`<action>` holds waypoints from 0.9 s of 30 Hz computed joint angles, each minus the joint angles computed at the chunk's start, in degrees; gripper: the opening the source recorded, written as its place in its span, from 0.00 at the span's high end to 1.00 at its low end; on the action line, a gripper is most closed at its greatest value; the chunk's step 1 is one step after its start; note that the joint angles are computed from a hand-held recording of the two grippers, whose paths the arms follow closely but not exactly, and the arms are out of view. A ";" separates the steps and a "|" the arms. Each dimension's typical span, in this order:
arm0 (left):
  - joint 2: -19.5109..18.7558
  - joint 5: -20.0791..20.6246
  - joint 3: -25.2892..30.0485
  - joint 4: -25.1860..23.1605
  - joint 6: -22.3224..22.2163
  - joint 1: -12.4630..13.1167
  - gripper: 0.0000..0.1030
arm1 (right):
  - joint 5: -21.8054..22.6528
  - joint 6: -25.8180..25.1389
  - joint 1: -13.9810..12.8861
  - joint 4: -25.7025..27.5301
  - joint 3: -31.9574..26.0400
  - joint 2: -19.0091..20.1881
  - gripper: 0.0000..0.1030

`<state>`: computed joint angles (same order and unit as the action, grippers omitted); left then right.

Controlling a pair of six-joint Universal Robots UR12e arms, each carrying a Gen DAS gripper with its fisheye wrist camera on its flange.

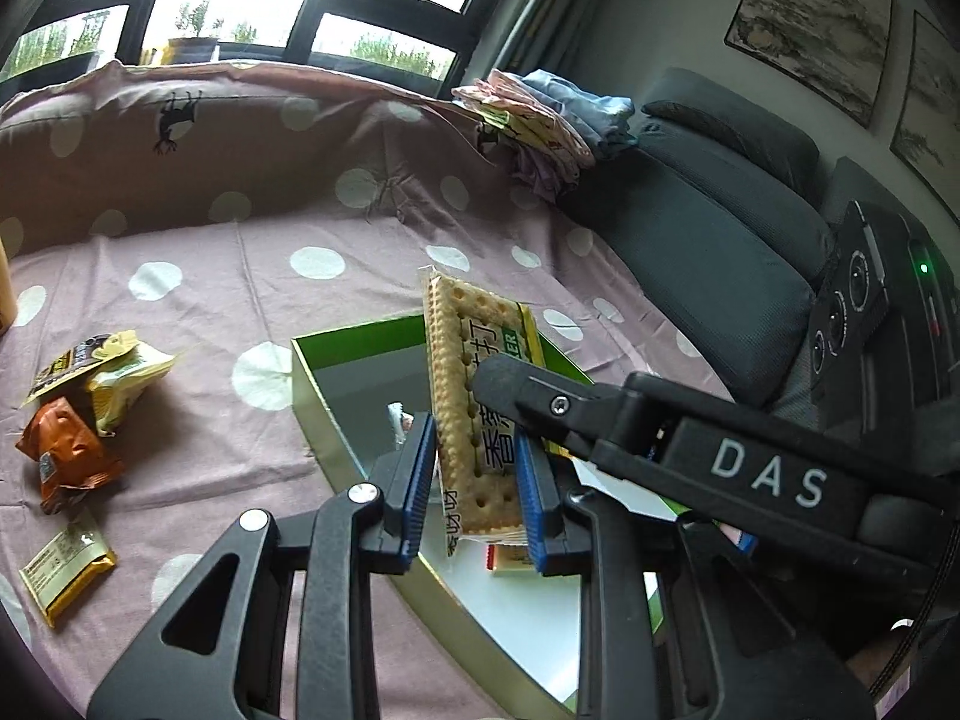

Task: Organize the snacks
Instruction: 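Carry the cracker packet over the green box and lower it inside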

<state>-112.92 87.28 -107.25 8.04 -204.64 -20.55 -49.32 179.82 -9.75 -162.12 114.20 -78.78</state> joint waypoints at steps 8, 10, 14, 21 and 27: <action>-2.09 -3.69 3.77 -5.95 1.28 -0.44 0.78 | -2.75 3.07 -1.50 1.77 -0.72 0.93 0.54; -2.58 -4.74 4.55 -7.17 1.21 -0.38 0.78 | -3.62 3.56 -1.57 2.04 -0.85 1.09 0.54; -3.19 -6.10 5.66 -9.63 0.96 -0.31 0.78 | -4.97 4.08 -1.63 2.94 -1.22 1.55 0.54; -4.03 -7.50 7.11 -13.14 0.59 -0.19 0.78 | -6.47 4.39 -1.60 5.44 -2.09 2.37 0.54; -4.62 -9.57 7.98 -16.04 -0.27 0.18 0.78 | -9.57 4.74 -1.08 7.11 -2.73 2.79 0.54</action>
<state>-117.54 77.71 -99.27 -8.00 -204.91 -20.37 -58.89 184.55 -10.83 -155.01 111.46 -76.00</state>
